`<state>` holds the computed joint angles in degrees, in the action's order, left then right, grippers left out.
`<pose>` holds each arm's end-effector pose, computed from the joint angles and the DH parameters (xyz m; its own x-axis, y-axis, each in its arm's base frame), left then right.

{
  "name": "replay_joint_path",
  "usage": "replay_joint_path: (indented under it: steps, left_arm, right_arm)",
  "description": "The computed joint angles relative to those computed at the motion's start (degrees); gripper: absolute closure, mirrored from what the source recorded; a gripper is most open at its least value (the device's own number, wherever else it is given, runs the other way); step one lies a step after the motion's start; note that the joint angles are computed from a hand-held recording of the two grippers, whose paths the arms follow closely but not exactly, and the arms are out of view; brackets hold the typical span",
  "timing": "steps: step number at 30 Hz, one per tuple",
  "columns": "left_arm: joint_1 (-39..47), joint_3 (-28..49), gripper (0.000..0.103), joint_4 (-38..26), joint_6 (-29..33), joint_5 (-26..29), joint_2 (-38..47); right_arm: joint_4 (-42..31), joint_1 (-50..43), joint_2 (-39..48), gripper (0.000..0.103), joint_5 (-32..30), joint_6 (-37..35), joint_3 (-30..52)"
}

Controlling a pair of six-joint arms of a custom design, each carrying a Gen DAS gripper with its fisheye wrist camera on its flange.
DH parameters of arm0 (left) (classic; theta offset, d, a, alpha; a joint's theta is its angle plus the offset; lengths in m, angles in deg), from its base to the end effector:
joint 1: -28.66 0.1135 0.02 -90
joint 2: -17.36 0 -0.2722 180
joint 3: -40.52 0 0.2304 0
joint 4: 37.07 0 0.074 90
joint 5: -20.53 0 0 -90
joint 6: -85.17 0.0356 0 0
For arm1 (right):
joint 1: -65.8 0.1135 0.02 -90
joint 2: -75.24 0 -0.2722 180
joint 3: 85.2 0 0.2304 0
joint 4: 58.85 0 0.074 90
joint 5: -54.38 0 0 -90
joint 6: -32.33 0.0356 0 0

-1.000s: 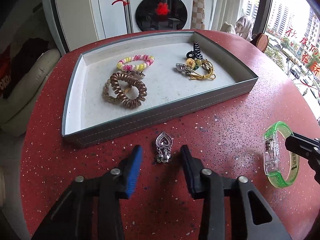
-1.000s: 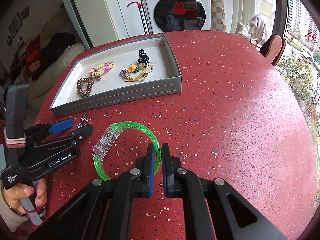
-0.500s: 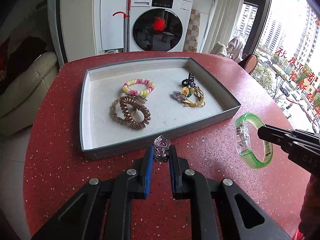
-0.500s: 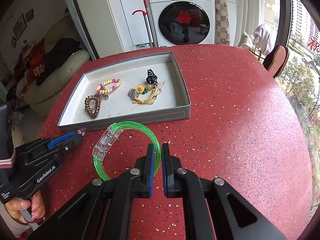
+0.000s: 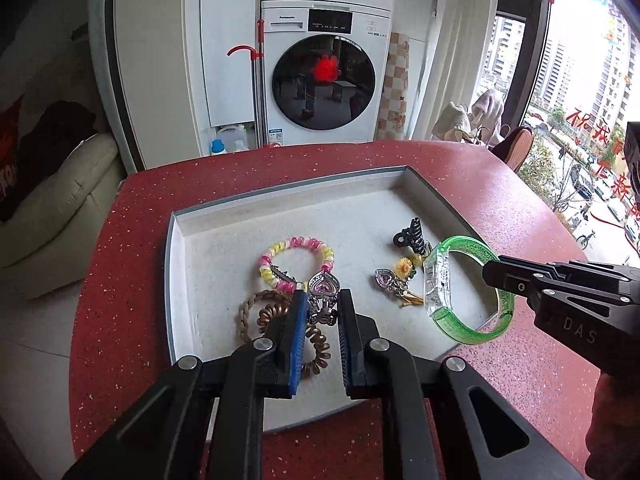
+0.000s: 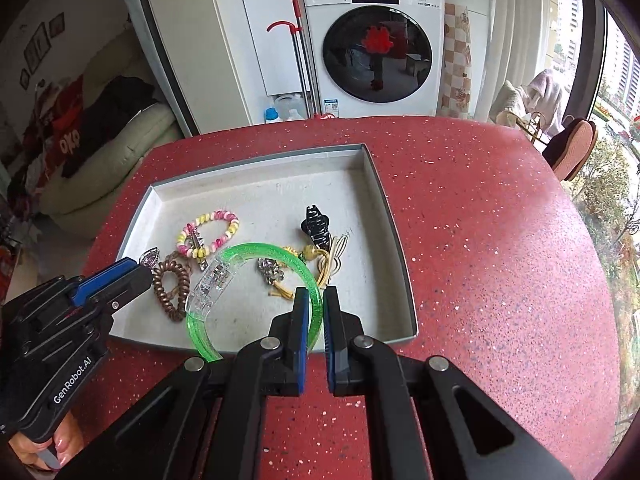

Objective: Organize jewelry
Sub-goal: 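Carry the silver charm with the left tool while the right tool carries the green bangle into the tray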

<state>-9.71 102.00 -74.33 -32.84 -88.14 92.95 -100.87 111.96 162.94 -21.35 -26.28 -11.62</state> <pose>0.1976 -0.1419 0.2368 -0.7433 0.0210 -0.6686 0.0932 0.9930 -0.0724 0.2093 0.2052 0.2392 -0.8055 -0.1101 -0.5822 -0.2159 0.9696 0.1155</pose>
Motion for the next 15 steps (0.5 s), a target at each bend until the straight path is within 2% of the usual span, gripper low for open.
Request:
replay_joint_path:
  steps: [9, 15]
  left_arm:
    - [2.9, 1.8, 0.07, 4.2, 3.0, -0.1, 8.9]
    - [2.9, 1.7, 0.07, 5.2, 3.0, -1.3, 11.7]
  right_arm:
    - [3.3, -4.2, 9.6, 0.096, -3.0, -1.6, 3.9]
    - [5.1, -4.8, 12.1, 0.095, -3.3, -1.7, 3.3]
